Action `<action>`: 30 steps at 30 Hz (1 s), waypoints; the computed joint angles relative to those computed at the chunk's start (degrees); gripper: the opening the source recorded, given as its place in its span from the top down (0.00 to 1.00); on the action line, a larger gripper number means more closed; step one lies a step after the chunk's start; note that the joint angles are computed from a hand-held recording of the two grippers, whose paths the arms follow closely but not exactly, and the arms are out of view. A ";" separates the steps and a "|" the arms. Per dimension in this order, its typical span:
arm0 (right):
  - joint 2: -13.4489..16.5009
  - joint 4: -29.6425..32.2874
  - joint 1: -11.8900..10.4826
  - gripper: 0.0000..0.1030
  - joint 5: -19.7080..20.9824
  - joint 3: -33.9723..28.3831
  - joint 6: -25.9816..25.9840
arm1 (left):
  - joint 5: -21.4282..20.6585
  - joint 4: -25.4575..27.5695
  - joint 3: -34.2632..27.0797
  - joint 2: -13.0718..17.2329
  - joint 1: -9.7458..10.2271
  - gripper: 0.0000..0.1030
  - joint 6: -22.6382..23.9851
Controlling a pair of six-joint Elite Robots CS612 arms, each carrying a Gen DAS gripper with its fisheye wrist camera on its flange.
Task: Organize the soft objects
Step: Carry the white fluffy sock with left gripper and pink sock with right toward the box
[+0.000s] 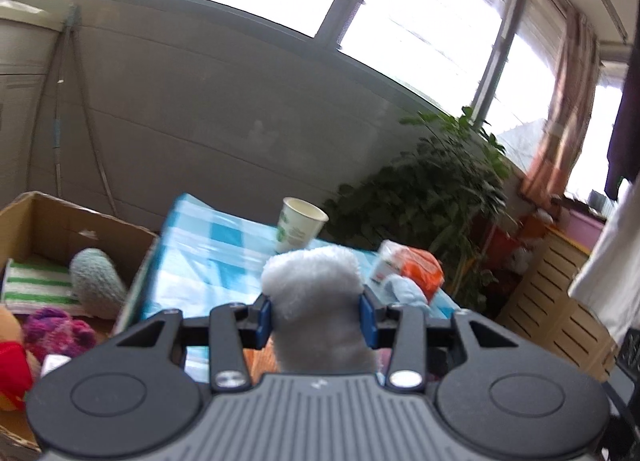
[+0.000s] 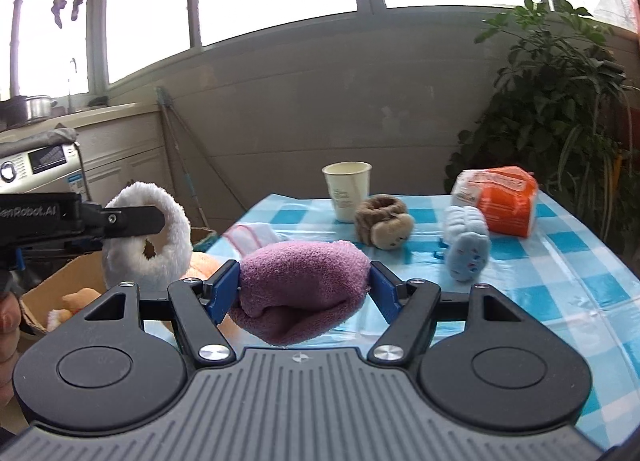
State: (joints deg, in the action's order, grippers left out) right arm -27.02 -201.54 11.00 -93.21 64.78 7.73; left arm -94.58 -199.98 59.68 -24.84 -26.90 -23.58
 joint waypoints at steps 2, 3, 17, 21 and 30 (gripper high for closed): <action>0.40 0.54 0.30 0.16 0.15 -0.87 -0.97 | 0.43 -0.20 0.07 0.02 0.36 0.60 -0.96; 0.52 0.73 0.52 0.16 0.05 -1.13 -1.37 | 0.63 -0.03 0.02 0.06 0.49 0.60 -1.29; 1.40 2.83 1.13 0.16 -0.60 -2.88 -3.16 | 0.41 5.60 -2.11 1.43 0.73 0.59 -1.64; 1.15 2.18 1.11 0.16 -0.75 -2.47 -2.33 | 2.00 4.06 -1.81 1.36 0.89 0.59 -3.23; 1.92 2.37 1.30 0.16 0.62 -4.40 -2.23 | 4.13 2.95 -2.05 1.57 1.69 0.60 -6.97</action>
